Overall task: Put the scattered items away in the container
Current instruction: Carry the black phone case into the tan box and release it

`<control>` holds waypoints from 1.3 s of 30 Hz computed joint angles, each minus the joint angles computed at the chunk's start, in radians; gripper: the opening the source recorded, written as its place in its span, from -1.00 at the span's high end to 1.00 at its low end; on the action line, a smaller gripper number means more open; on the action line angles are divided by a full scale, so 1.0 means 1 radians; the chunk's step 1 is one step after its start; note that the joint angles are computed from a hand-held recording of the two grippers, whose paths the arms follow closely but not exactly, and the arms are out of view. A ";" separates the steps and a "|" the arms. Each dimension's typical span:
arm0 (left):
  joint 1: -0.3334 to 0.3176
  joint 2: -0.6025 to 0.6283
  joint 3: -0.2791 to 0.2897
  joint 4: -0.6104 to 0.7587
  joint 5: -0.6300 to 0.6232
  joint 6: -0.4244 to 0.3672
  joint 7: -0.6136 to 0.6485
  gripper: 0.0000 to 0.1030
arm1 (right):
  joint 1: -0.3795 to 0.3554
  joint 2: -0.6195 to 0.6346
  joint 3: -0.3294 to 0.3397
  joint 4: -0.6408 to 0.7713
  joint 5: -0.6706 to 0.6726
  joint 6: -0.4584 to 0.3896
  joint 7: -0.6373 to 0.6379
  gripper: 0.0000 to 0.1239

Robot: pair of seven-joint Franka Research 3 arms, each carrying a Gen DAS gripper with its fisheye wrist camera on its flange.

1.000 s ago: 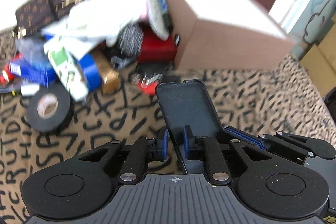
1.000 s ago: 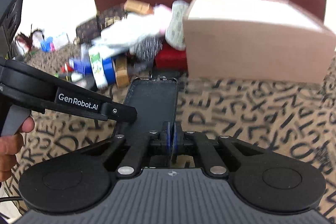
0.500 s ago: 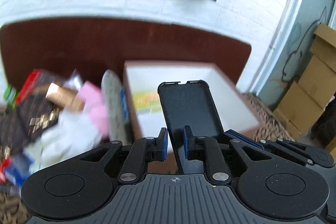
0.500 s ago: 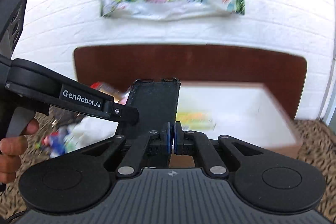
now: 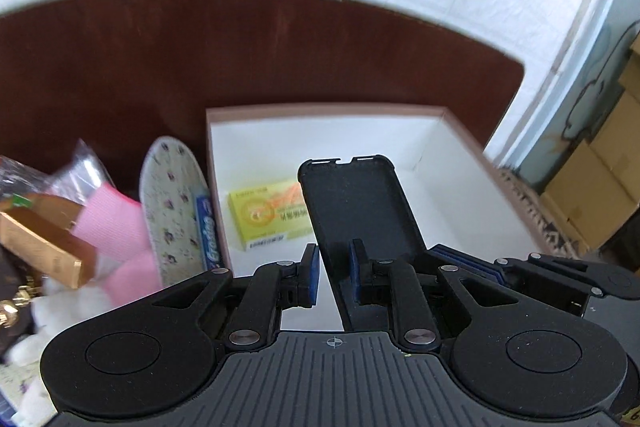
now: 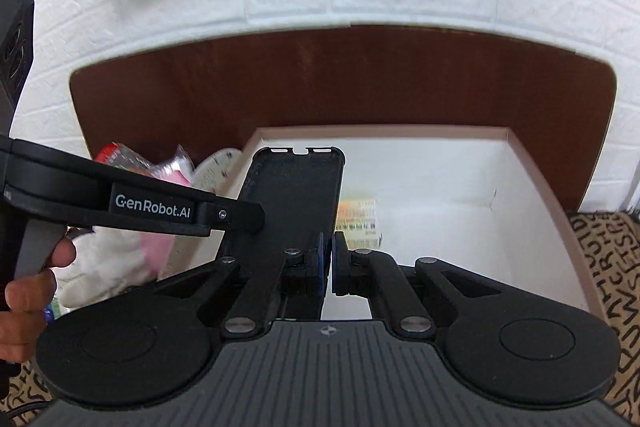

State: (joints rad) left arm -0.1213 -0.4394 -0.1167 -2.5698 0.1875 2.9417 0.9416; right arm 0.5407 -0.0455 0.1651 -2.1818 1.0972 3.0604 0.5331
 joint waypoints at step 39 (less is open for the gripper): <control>0.285 -0.104 -0.243 -0.099 0.204 0.152 -0.284 -1.00 | -0.059 -0.026 -0.007 -0.003 0.365 -0.063 -0.235 -0.65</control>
State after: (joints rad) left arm 0.1641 -0.5435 -0.3597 -2.6687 0.3912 3.0935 0.6575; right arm 0.4814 -0.0715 0.1577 -2.1848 1.4623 2.9974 0.2983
